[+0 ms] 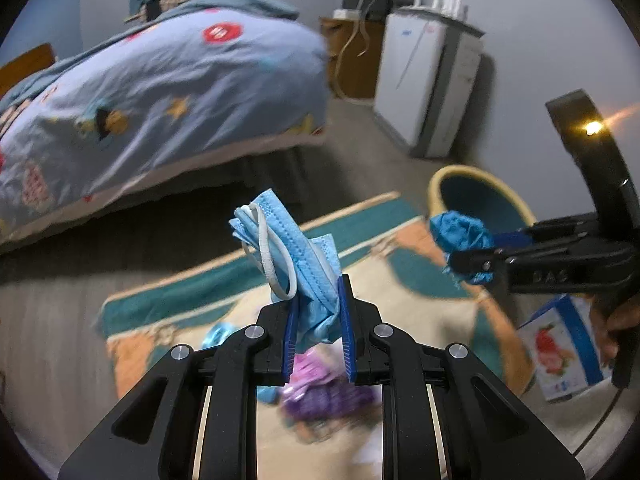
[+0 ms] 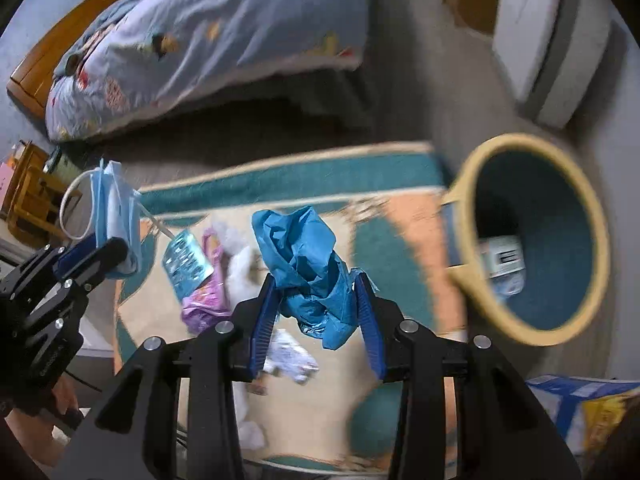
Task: Collect trash
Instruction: 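Carry the mask and glove over the wastebasket with both tools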
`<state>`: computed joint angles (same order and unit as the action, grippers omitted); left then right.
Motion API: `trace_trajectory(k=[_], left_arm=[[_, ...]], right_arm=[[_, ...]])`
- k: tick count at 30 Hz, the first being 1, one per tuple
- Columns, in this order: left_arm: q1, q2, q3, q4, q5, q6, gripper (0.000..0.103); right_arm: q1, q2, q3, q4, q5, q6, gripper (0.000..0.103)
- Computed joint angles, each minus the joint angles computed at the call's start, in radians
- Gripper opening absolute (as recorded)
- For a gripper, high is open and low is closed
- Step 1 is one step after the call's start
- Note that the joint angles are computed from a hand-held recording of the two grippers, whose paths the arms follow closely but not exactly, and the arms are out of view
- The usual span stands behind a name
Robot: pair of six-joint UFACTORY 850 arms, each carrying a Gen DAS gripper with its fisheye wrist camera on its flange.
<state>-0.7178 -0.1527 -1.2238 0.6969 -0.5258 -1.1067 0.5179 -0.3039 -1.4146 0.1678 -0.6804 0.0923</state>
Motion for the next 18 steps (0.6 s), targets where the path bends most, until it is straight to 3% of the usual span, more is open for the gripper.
trace_trajectory(k=[3, 6, 18], left_arm=[[-0.023, -0.036, -0.050, 0.014, 0.006, 0.009, 0.020], [-0.044, -0.078, -0.101, 0.000, 0.005, 0.038, 0.020], [-0.090, -0.245, -0.281, -0.060, -0.051, 0.177, 0.020]], right_arm=[[-0.026, 0.041, 0.035, -0.070, 0.025, 0.058, 0.039], [-0.080, 0.076, 0.101, 0.008, 0.074, 0.050, 0.039], [-0.203, 0.064, 0.130, 0.060, 0.109, 0.021, 0.039]])
